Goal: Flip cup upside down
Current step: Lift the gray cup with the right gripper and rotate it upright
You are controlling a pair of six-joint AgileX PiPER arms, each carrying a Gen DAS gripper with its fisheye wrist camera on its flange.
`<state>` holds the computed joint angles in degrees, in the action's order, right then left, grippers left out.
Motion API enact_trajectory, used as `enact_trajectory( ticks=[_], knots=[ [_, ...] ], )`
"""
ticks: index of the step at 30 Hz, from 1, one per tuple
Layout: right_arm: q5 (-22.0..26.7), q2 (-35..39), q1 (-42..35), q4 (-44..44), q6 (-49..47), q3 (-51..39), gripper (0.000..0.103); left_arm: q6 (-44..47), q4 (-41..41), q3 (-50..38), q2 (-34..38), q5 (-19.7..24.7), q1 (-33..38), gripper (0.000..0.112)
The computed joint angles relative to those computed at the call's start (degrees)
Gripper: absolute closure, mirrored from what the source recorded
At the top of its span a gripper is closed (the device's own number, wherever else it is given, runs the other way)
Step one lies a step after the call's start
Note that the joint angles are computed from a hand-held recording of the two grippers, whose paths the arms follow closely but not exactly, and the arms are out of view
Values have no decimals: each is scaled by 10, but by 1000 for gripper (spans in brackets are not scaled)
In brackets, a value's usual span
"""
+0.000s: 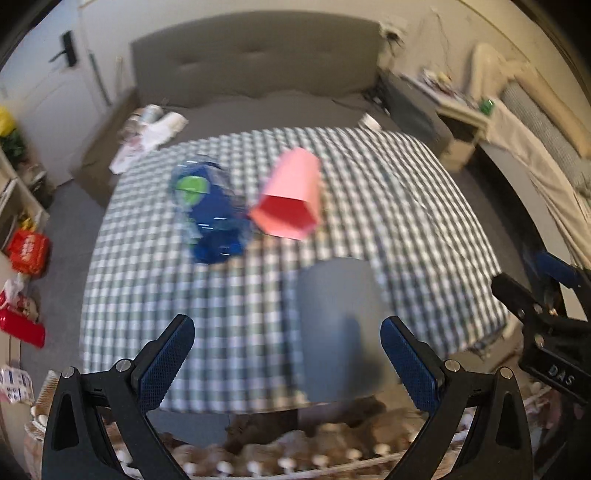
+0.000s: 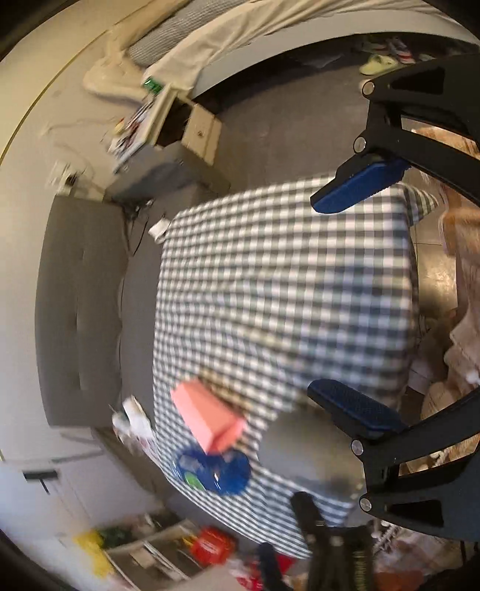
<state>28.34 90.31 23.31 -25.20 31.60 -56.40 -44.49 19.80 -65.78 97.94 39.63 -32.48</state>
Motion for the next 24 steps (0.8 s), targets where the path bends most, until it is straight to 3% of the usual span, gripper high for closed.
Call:
enact_trajectory(
  ticks=[8,17,20,24],
  knots=[
    [-32,18,-45,94,-86,-9,11,126,-110,-123,108,66,19,9],
    [-45,54,-58,143,-121,-32,11,218,-206,-171,174,114,65,11],
    [-45,63,-55,147,-128,-38,11,235,-207,-194,191,126,67,14],
    [-47,69,-54,151,-130,-41,11,274,-248,-253,231,170,78,32]
  ],
)
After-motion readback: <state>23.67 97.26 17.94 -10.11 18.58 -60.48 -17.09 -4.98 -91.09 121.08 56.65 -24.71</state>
